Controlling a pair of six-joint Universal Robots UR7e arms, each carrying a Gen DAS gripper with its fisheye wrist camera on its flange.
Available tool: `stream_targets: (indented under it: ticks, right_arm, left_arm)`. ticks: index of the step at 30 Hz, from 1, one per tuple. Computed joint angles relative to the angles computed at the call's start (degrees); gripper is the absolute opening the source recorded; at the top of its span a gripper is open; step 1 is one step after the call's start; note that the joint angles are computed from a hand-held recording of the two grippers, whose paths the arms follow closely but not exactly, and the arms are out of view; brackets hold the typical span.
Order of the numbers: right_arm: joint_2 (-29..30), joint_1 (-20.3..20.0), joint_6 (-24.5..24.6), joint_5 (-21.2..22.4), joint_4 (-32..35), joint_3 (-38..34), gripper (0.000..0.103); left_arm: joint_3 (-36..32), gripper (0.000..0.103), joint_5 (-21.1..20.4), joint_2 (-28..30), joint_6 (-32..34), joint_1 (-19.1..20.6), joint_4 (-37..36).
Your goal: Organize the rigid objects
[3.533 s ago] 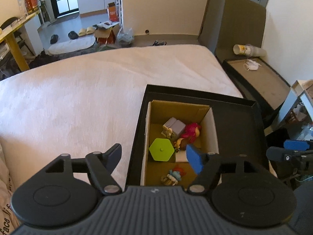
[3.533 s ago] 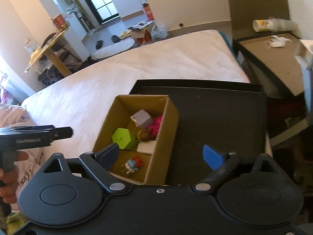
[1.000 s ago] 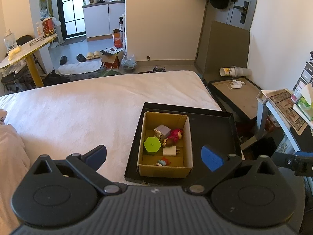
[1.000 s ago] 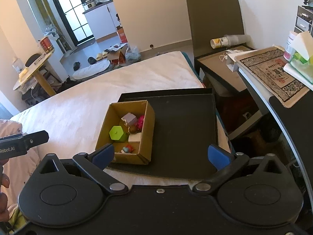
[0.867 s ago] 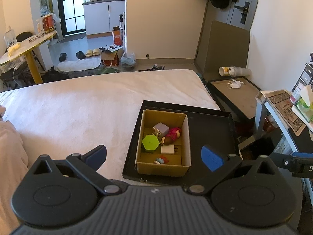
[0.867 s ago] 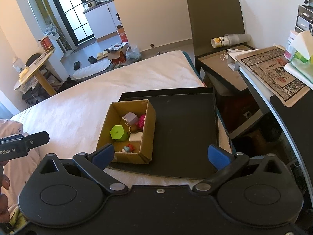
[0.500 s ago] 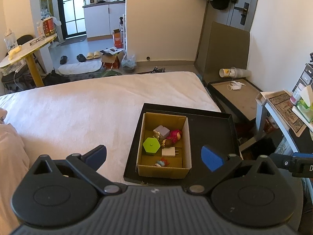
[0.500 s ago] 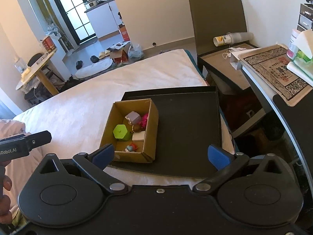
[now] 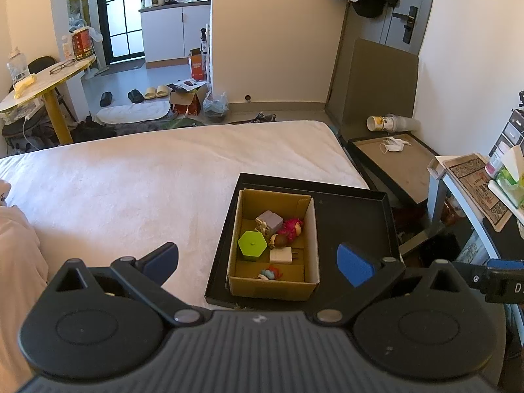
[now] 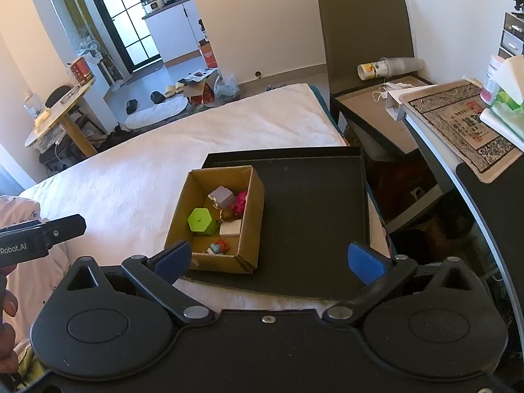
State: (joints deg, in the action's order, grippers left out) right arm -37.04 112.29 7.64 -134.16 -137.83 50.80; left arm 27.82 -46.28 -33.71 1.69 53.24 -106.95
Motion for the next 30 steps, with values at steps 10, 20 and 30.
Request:
stream_targets:
  ticks: [10,20,30]
  right_arm:
    - [0.2,-0.1,1.0,0.1,1.1,-0.5,0.103]
    - [0.1,-0.4,1.9,0.5,2.3,-0.6,0.103]
    - [0.2,-0.5,3.1,0.4,3.1,-0.9,0.103]
  left_arm:
    - [-2.1,0.102,-0.2,1.0,-0.6,0.1,1.7]
    - [-4.5,0.102,-0.6,2.2,-1.3,0.3,4.3]
    - [-5.7,0.102,-0.3,3.0,-1.2,0.4,5.6]
